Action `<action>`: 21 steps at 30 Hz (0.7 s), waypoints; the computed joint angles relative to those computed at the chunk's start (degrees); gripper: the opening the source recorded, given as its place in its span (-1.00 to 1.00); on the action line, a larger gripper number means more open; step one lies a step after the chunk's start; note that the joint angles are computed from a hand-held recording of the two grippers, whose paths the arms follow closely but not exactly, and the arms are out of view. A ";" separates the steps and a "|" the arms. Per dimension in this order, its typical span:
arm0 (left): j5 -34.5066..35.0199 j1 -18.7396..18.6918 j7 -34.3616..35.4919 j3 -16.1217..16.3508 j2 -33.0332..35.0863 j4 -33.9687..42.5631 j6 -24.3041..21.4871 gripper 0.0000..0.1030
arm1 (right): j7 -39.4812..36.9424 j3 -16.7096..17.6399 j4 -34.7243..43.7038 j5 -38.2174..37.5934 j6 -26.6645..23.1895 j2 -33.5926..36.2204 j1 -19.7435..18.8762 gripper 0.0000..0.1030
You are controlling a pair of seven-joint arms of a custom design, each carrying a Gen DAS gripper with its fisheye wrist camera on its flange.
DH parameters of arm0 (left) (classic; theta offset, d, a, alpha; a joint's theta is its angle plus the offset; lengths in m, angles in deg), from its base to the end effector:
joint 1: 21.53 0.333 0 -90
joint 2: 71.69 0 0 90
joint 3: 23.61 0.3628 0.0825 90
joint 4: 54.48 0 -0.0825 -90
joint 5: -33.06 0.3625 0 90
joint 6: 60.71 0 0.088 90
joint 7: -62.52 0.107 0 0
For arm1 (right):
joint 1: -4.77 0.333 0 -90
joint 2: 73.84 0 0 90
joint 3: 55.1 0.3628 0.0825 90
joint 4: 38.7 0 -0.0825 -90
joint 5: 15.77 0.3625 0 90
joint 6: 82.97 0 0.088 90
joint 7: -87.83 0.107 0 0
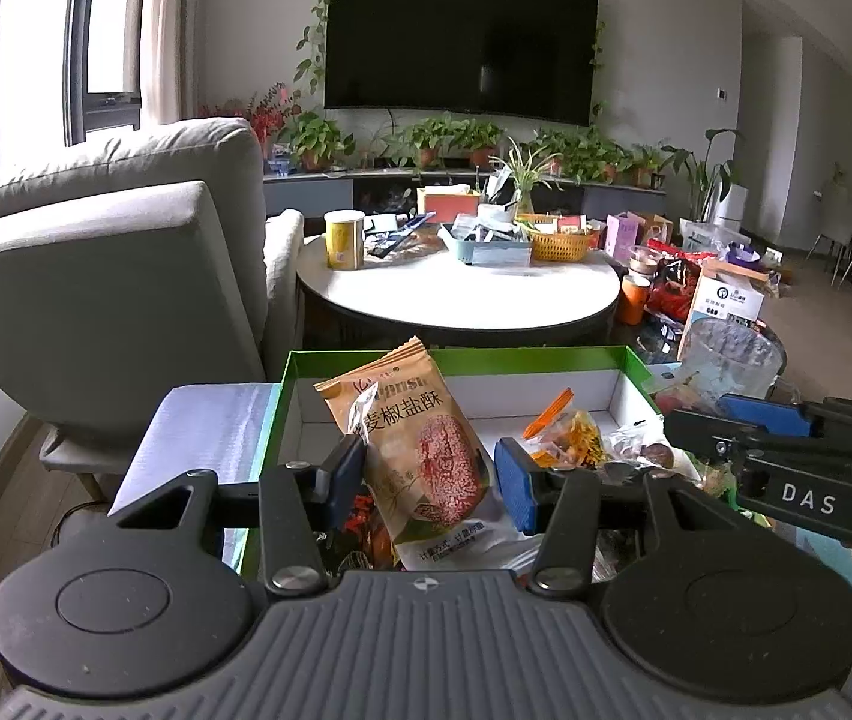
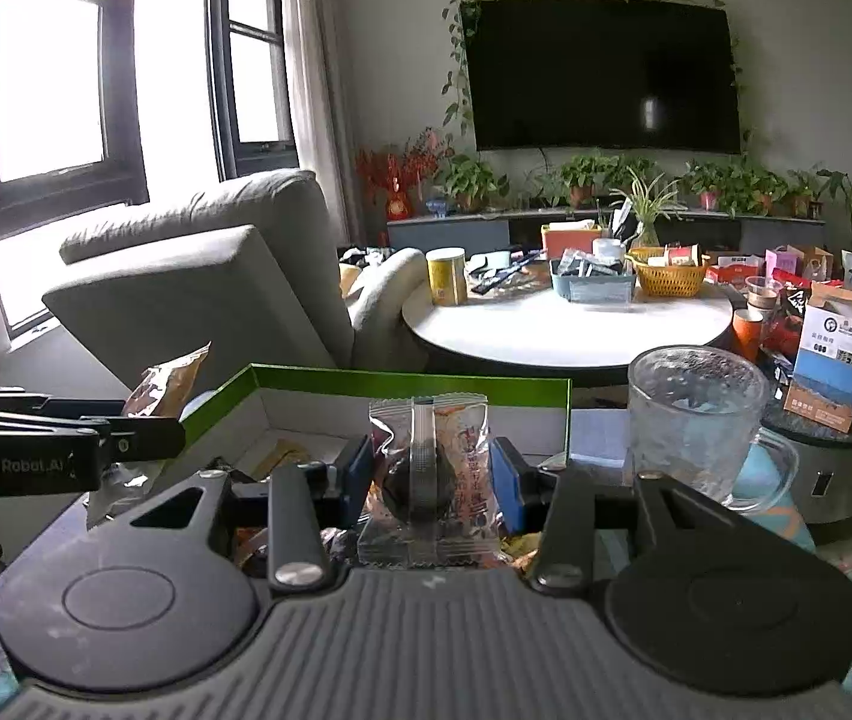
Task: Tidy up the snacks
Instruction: 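Lower both held packets into the green box and open both tools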
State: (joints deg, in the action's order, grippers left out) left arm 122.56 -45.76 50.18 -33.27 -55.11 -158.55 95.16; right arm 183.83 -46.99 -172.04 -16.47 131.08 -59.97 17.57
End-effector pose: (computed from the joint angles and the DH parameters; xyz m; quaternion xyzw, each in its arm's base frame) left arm 0.5266 -0.3840 0.4796 -0.5806 0.6365 -0.3872 0.3285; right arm 0.5298 0.1976 0.4455 -0.6582 0.5120 -0.2776 0.4771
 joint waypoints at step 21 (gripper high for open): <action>-10.71 -1.91 10.37 4.73 9.94 11.80 4.79 -0.12 | -0.49 1.98 7.58 -0.69 -5.89 4.38 -1.72 -0.11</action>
State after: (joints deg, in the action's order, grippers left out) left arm 111.85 -47.67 60.55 -28.54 -45.17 -146.75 99.95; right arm 183.34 -45.01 -164.46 -17.16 125.19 -55.59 15.85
